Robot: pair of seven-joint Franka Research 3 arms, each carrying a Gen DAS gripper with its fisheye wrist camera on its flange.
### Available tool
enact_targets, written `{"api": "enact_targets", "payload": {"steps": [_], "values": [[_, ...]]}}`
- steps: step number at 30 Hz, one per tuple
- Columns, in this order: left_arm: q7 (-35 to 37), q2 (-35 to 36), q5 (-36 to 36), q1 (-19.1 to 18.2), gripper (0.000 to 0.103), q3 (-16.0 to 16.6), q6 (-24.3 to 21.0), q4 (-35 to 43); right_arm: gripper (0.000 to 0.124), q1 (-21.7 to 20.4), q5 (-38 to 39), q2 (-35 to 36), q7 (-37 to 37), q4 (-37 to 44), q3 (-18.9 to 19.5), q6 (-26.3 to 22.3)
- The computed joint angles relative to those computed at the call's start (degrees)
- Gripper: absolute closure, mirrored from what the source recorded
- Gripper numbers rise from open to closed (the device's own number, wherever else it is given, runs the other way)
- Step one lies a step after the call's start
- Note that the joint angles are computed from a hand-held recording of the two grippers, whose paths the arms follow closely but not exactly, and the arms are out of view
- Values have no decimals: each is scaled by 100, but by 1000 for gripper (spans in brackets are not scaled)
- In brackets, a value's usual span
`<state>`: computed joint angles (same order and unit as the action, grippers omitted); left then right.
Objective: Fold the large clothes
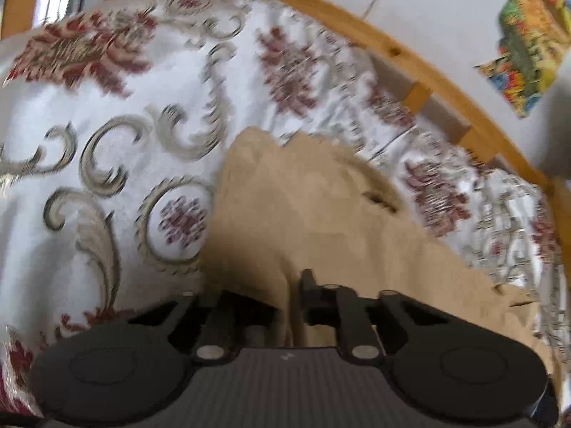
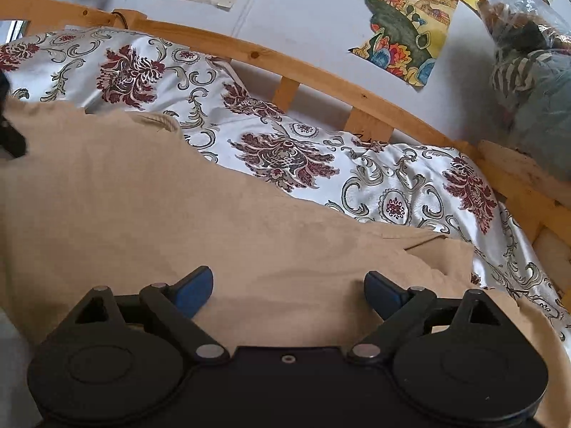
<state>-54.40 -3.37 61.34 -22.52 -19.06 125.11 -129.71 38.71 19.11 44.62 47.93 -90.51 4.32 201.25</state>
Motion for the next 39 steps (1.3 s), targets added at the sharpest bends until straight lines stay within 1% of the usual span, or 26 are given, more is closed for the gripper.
{"api": "enact_targets", "payload": {"steps": [3, 5, 6, 7, 8, 9, 10, 11, 12, 13, 14, 16, 17, 18, 19, 20, 21, 22, 23, 25, 28, 29, 31, 34, 37, 39], "values": [[654, -6, 566, -73, 99, -93, -283, 184, 31, -191, -82, -13, 118, 50, 194, -189], [1294, 42, 933, -108, 100, -103, -334, 412, 31, -507, -267, -59, 286, 73, 507, -460], [1604, 73, 1066, -103, 100, -78, -255, 531, 31, -768, -431, -69, 368, 94, 775, -617], [2069, 123, 1134, -83, 100, -32, -92, 694, 34, -1175, -513, -49, 268, 142, 1244, -808], [2599, 238, 1123, -68, 101, 3, -13, 936, 38, -1557, -860, -24, 477, 200, 1627, -1070], [3127, 364, 1067, -52, 101, 44, 72, 1183, 42, -1748, -865, -27, 587, 339, 1811, -1388], [3573, 493, 999, -49, 101, 80, 152, 1422, 50, -1766, -748, -56, 725, 458, 1794, -1575], [3907, 621, 938, -67, 101, 104, 174, 1641, 54, -1782, -566, -90, 902, 595, 1762, -1745], [4249, 785, 866, -99, 101, 127, 172, 1888, 54, -1918, -366, -109, 1063, 731, 1865, -1916], [4660, 972, 757, -153, 101, 142, 137, 2161, 54, -2162, -164, -110, 1138, 843, 2102, -2112], [5045, 1165, 647, -215, 101, 169, 101, 2430, 57, -2450, 95, -98, 1188, 965, 2381, -2366], [5798, 1587, 470, -390, 101, 222, 54, 2951, 58, -3103, 739, -2, 1231, 1225, 2999, -3021], [6178, 1824, 426, -496, 101, 254, -31, 3227, 58, -3419, 1054, 97, 1198, 1378, 3290, -3448], [6615, 2053, 380, -615, 101, 276, -154, 3482, 58, -3672, 1337, 187, 1282, 1581, 3456, -4022], [7077, 2301, 330, -738, 101, 298, -292, 3772, 58, -3833, 1558, 293, 1371, 1795, 3545, -4544], [7432, 2513, 280, -849, 101, 327, -383, 4014, 58, -3976, 1773, 489, 1465, 2118, 3646, -5172], [7706, 2673, 196, -928, 101, 357, -413, 4190, 58, -4082, 1995, 668, 1457, 2353, 3757, -5596], [7901, 2792, 110, -994, 101, 389, -403, 4317, 58, -4152, 2212, 834, 1417, 2545, 3854, -5894], [8043, 2869, 41, -1045, 101, 424, -340, 4383, 53, -4162, 2371, 992, 1422, 2754, 3894, -6165], [8274, 2937, -71, -1091, 101, 498, -44, 4399, 46, -4016, 2483, 1234, 1564, 3199, 3796, -6635], [8716, 2964, -279, -1125, 101, 552, 536, 4311, 47, -3677, 2438, 1428, 1658, 3732, 3487, -7072], [8884, 2987, -316, -1165, 101, 579, 654, 4299, 49, -3605, 2447, 1460, 1644, 3856, 3398, -7178], [9260, 3114, -406, -1287, 101, 640, 732, 4398, 49, -3450, 2490, 1496, 1589, 4033, 3221, -7261], [9658, 3292, -522, -1474, 101, 785, 738, 4553, 49, -3397, 2669, 1341, 1344, 3869, 3007, -7223], [9867, 3306, -812, -1447, 101, 839, 1008, 4492, 49, -3335, 2827, 1175, 1132, 3716, 2767, -7166], [10096, 3394, -953, -1452, 100, 871, 1081, 4574, 49, -3231, 2862, 1080, 946, 3659, 2577, -7114]]}}
